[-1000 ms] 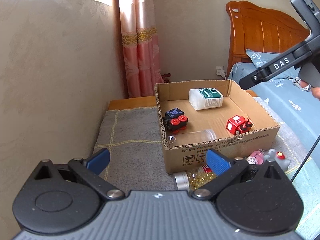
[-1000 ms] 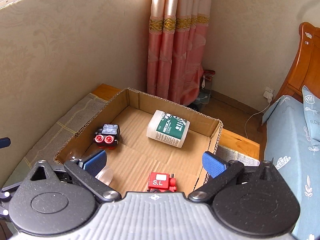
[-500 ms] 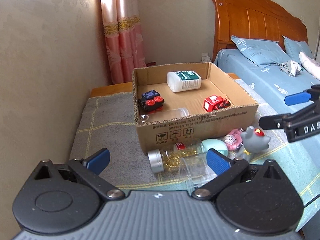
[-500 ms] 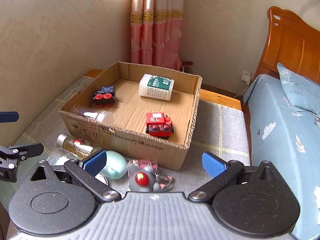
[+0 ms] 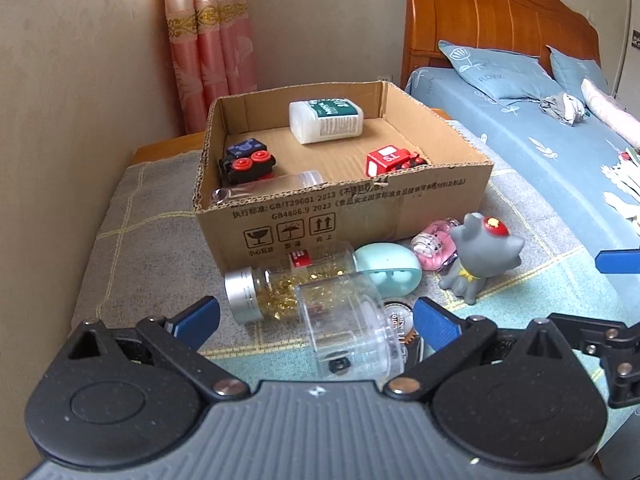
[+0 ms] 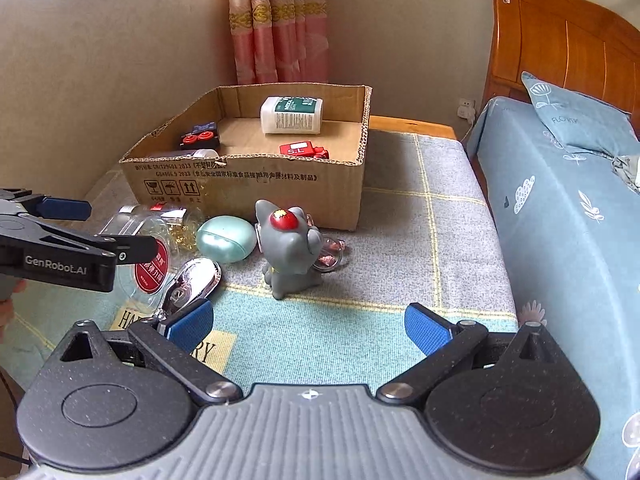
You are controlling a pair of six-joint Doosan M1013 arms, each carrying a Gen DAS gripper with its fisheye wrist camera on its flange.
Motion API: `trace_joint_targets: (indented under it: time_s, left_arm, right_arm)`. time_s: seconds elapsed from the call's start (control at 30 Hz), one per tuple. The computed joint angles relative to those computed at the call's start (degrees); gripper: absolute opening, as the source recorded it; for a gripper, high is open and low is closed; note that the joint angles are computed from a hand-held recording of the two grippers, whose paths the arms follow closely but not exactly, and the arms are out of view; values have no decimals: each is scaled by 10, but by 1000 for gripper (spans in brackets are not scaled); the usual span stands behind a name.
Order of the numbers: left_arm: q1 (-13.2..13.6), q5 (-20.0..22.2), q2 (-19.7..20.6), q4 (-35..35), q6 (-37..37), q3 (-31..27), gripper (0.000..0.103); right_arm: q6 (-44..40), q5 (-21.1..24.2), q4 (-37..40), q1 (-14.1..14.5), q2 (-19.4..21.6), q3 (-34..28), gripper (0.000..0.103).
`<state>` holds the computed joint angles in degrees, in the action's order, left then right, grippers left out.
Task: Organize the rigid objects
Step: 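Withdraw the right gripper while the left gripper moves toward the clear red-labelled container, then close the left gripper on the clear red-labelled container while the right gripper approaches the grey cat figurine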
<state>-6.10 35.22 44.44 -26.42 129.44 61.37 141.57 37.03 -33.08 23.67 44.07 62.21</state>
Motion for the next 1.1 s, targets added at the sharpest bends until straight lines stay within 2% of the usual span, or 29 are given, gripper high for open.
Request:
trace_joint_targets:
  time_s: [0.3,0.43,0.5,0.6,0.7,0.83,0.97,1.1]
  left_arm:
    - [28,-17,-8,-19,-48,15,102]
    - [34,-32,-9,45,-117,19,102]
    - [37,-32,-9,54,-133,19,102]
    - [42,-29,-9,22,-110,21,102]
    - [44,-28,-10,-9,-70,24,102]
    - [42,-24,-10,-34,-34,26,102]
    - [43,-17,-8,-41,-27,26,102]
    - [44,-21,-10,-33,-36,28,102]
  right_arm:
    - [-24,-1,20,-1,5,-10,103]
    - [-37,2,27,-1,10,-18,103]
    - [-37,8,17,-1,14,-25,103]
    - [-20,13,-12,-2,18,-33,103]
    - [28,11,-73,-6,19,-36,103]
    - [72,41,-121,-14,34,-61,103]
    - [4,55,-66,-23,56,-95,103]
    - [-28,29,-45,-21,49,-84,103]
